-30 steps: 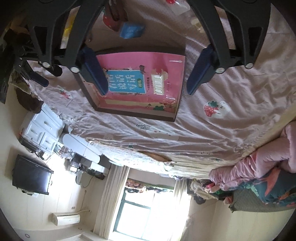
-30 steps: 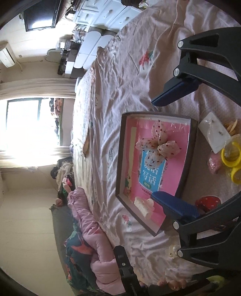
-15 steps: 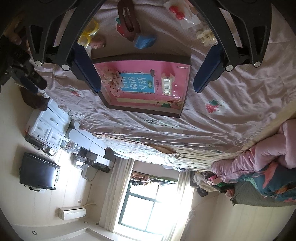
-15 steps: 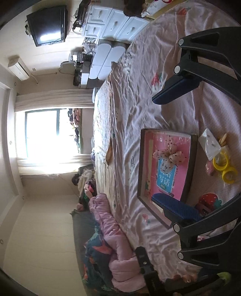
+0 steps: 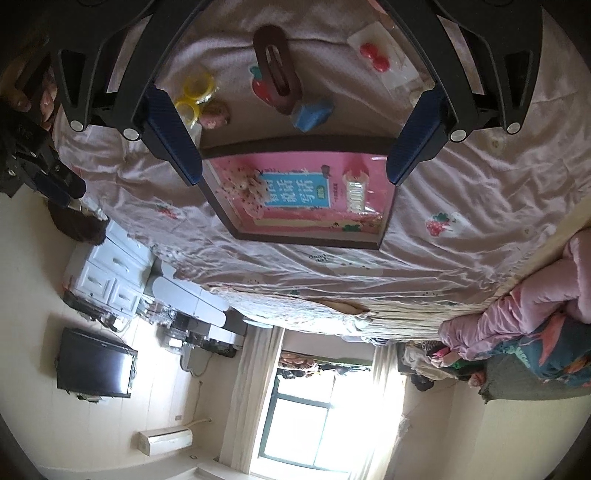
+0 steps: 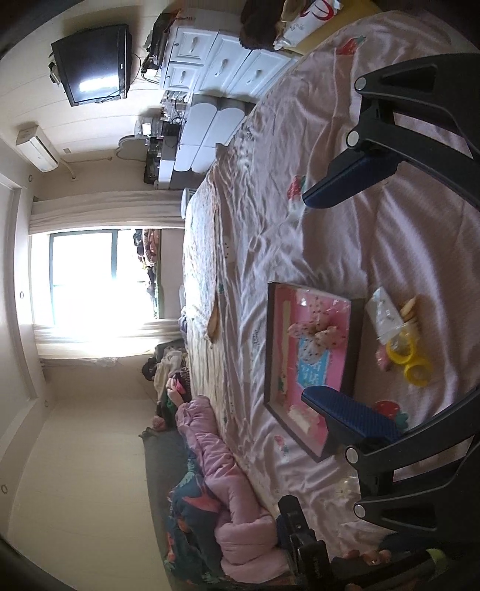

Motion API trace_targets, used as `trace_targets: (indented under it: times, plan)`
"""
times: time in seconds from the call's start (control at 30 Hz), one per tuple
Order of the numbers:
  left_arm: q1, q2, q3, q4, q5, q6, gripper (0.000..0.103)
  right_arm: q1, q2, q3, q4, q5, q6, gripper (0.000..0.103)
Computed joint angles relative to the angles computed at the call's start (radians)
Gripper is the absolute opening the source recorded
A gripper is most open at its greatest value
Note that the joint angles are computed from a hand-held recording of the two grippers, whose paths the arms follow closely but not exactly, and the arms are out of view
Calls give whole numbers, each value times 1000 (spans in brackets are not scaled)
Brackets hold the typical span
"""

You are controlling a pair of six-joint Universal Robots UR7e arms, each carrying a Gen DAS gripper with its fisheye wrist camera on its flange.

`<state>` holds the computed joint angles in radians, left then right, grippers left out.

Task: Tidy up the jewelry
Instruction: 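Withdraw both open tools from the tray toward the remaining accessories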

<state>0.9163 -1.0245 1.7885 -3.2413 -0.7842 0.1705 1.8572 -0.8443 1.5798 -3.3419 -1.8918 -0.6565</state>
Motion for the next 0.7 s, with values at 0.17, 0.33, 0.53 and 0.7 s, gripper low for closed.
trace_targets:
  times: [0.17,0.33,0.53,0.7]
  plan:
    - [-4,3,20,14,8,-9,91,-4,-20,32,-5,-9,-11,94]
    - [-12,8,35,21,19,-19,91,-6,-34,61,-14,-18,-24,94]
    - [-10,16,48,54,15,-33,91,-13,-46,86,13,-26,-3,94]
    - [-6,19,53,83,19,-40,91,-14,-46,100,30,-41,-8,94]
